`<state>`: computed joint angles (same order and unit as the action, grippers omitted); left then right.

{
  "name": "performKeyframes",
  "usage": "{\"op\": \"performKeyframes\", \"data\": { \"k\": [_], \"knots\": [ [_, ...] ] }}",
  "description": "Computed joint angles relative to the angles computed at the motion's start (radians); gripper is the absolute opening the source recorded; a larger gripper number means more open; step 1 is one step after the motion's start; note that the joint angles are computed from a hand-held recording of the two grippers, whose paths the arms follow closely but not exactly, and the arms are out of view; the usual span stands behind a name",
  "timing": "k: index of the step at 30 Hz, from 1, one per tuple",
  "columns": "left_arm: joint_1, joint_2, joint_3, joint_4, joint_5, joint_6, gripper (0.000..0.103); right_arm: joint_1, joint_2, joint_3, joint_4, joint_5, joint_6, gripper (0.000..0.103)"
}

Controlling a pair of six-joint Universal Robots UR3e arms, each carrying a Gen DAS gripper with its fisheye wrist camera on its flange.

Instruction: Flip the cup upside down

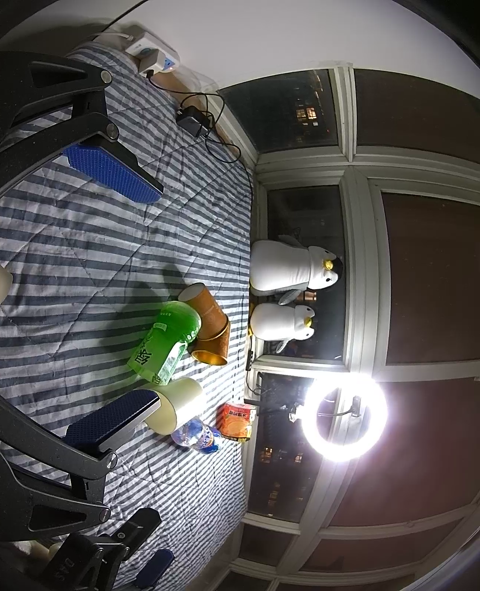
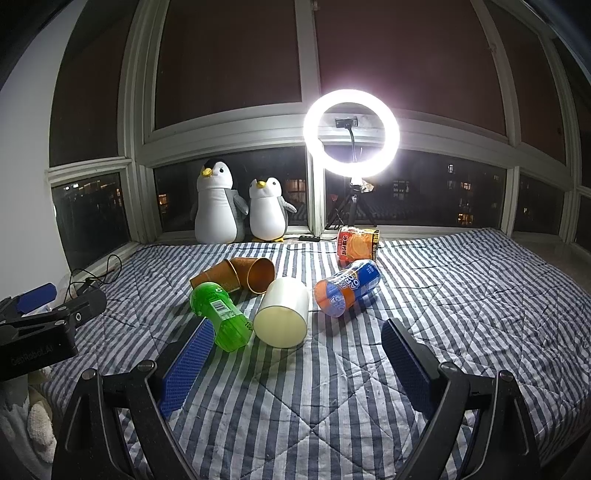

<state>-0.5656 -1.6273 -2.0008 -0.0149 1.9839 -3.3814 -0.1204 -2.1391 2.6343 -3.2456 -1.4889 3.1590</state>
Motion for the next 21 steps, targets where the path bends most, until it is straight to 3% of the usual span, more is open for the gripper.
{"op": "performKeyframes", "data": {
  "k": [21],
  "knots": [
    [0.007,-0.006,0.011,-0.02,-0.01,-0.005,0.102,0.0,0.049,-0.009,-0.028,0.0,-0.003,0.09]
  ]
}}
